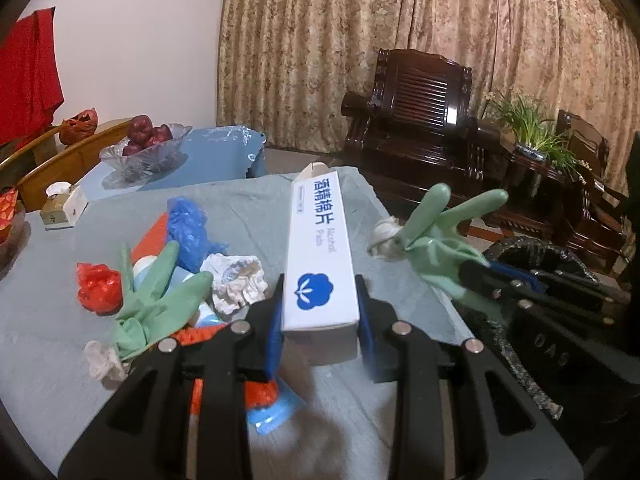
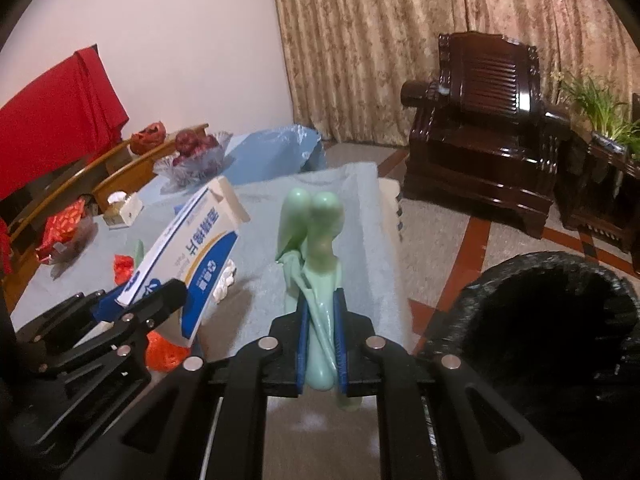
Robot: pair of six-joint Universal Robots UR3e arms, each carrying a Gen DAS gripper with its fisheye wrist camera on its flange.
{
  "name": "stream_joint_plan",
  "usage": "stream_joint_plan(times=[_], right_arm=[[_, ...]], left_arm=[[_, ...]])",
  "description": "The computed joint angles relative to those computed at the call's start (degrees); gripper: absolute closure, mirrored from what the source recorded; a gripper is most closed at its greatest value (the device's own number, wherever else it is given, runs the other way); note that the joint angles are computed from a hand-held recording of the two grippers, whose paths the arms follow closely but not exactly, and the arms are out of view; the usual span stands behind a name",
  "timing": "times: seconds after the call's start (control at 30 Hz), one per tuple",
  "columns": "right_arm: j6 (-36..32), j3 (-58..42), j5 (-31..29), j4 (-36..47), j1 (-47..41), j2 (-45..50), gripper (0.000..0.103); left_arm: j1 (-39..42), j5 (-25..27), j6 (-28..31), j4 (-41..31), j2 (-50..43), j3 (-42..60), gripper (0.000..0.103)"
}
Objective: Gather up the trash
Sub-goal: 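Carry the white box and green glove over the bin and release both, then return both tools to the table toward the remaining trash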
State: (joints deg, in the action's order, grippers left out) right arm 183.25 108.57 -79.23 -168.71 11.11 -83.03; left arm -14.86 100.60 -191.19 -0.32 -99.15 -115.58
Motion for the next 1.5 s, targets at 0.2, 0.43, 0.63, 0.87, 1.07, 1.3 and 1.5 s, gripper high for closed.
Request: stream_joint_plan(times=[0.2,0.43,0.63,0.87,1.07,1.3,1.5], right_arm=[[-1.9,6.6,1.6,2.2,-4.7,-10.9,0.091],[-7.6,15.3,6.7,10.2,-16.4,-27.0,0.091],[-14.9,21.8,13.8,20.9,-31.7,-40.3,0.091],[-24.2,25.8,19.9,31.2,-47.3,-49.1,0.091],[-29.6,28.3,22.2,35.0,-55.4,-51.4,0.091],[-31.8,31.8,22.2,32.8,-60.0,-51.0,0.063],[-30.3,33.1,21.3,30.9,-61.2,-52.8,0.025]], left_arm=[[-4.9,3.1,-1.8,-2.9,1.4,2.1,0.073],[-12.5,5.9,-3.6,-5.9,-2.2,9.0,0.073],[-18.4,5.8,-4.5,-7.4,-9.6,17.9,0.073],[-22.4,4.2,-4.8,-9.5,-19.7,28.9,0.073],[-23.0,0.8,-4.6,-12.2,-26.5,37.1,0.073],[-21.4,-7.3,-4.1,-11.4,-29.8,39.8,0.039],[-19.9,-6.5,-5.0,-7.4,-26.9,34.3,0.025]])
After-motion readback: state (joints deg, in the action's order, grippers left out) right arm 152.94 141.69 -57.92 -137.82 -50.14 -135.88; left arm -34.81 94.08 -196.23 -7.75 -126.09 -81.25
